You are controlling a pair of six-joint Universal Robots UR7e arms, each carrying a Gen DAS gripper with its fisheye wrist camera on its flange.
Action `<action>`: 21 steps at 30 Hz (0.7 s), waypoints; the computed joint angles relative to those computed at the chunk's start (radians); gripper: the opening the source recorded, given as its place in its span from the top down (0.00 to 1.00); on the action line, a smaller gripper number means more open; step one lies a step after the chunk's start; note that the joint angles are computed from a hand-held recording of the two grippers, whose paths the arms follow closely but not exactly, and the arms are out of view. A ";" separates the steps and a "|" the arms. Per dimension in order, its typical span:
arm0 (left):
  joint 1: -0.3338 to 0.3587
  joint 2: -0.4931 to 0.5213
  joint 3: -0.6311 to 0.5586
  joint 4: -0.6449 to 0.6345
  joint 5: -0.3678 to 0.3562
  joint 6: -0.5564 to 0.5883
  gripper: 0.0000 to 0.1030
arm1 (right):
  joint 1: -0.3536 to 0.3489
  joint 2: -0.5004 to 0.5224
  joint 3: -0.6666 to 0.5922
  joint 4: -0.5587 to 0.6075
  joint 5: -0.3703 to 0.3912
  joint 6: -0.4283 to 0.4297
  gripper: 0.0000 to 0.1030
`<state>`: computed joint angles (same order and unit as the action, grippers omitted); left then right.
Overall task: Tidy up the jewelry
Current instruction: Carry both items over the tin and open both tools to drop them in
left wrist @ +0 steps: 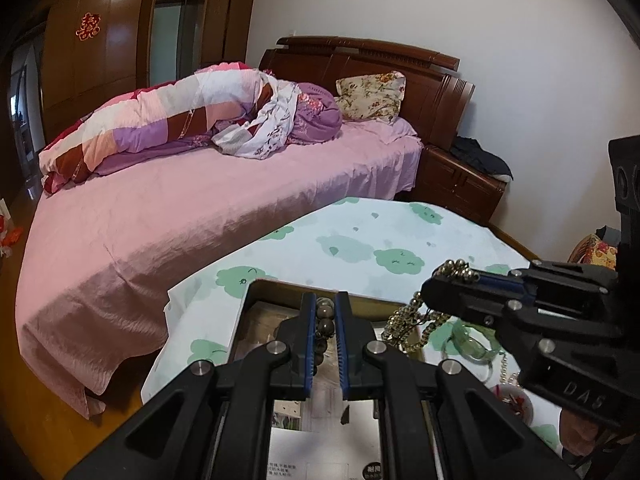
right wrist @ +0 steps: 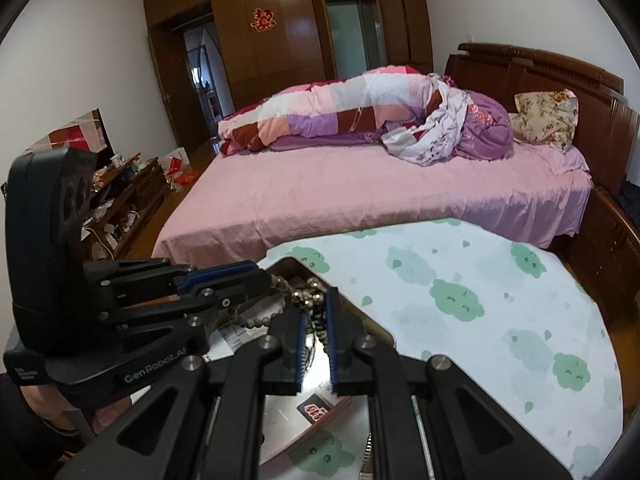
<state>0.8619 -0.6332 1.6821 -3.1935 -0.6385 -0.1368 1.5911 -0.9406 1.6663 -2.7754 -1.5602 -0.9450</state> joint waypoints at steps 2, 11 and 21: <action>0.006 0.004 -0.008 0.010 -0.003 -0.003 0.92 | -0.001 0.012 -0.011 0.003 -0.010 0.002 0.89; 0.021 0.015 -0.036 0.076 0.005 -0.018 0.92 | -0.003 0.042 -0.022 -0.009 -0.052 -0.001 0.89; 0.034 0.017 -0.053 0.183 0.022 -0.087 0.91 | -0.004 0.079 -0.031 -0.037 -0.127 -0.019 0.87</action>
